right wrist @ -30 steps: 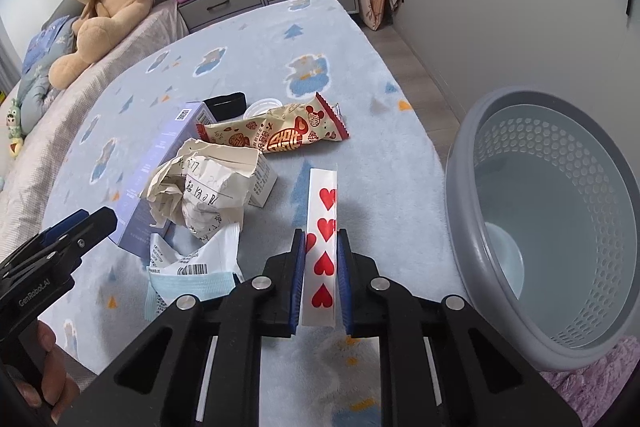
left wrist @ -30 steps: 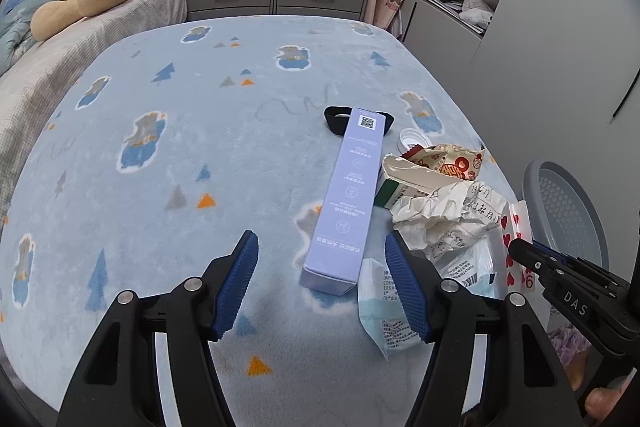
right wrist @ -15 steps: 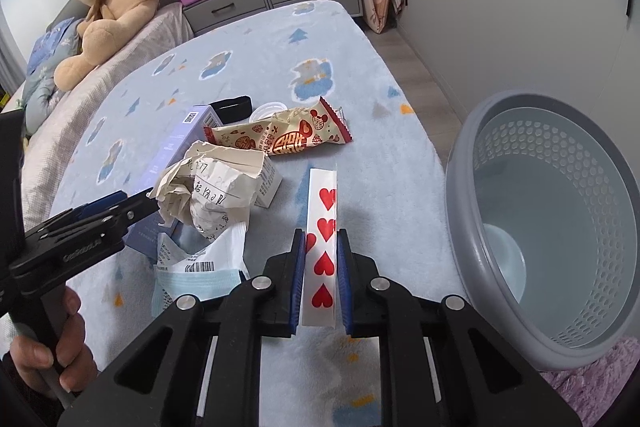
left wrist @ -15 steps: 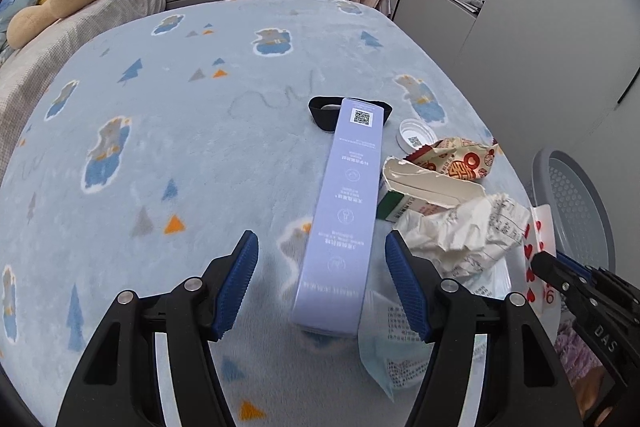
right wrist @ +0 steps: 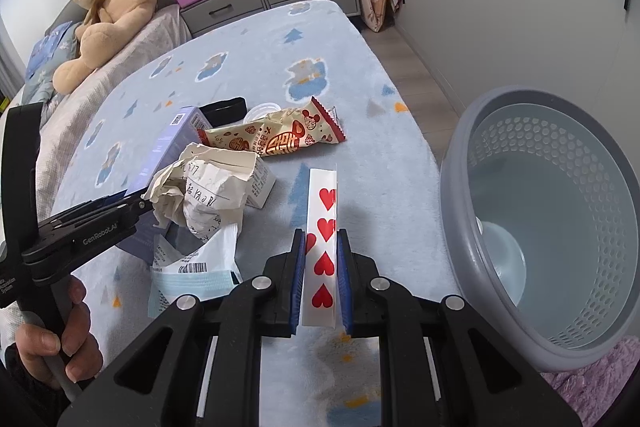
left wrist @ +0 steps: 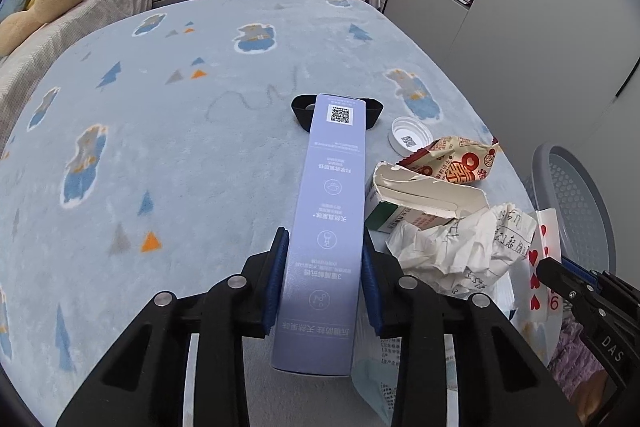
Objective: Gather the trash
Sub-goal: 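Grasp the lavender box with the left gripper while the right gripper holds the strip, then carry the box and heart strip over the grey basket and open both grippers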
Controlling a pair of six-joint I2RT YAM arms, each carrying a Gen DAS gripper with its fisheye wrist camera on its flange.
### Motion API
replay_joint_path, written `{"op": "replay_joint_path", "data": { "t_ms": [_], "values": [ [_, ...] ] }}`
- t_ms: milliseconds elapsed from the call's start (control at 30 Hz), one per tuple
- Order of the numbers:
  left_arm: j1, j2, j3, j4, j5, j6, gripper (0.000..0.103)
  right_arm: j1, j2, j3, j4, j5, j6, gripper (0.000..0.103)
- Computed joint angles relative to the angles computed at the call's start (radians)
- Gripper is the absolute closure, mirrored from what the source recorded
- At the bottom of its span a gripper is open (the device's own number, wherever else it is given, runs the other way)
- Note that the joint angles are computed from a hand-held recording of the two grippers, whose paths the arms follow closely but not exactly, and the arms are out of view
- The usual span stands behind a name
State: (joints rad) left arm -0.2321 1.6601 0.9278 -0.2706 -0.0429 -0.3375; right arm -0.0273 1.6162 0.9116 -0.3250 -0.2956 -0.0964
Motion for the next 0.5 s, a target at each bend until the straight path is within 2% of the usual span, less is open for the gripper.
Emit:
{"op": "replay_joint_path", "data": {
  "t_ms": [267,500],
  "values": [
    [-0.002,-0.154,-0.073,-0.044,-0.055,-0.048,0.07,-0.017,-0.029,-0.012,-0.007,-0.035,-0.009,0.087],
    [-0.072,-0.321,-0.134,-0.117,-0.138,-0.124,0.07,-0.05,-0.065,-0.024,-0.017,-0.07,-0.024,0.087]
  ]
}}
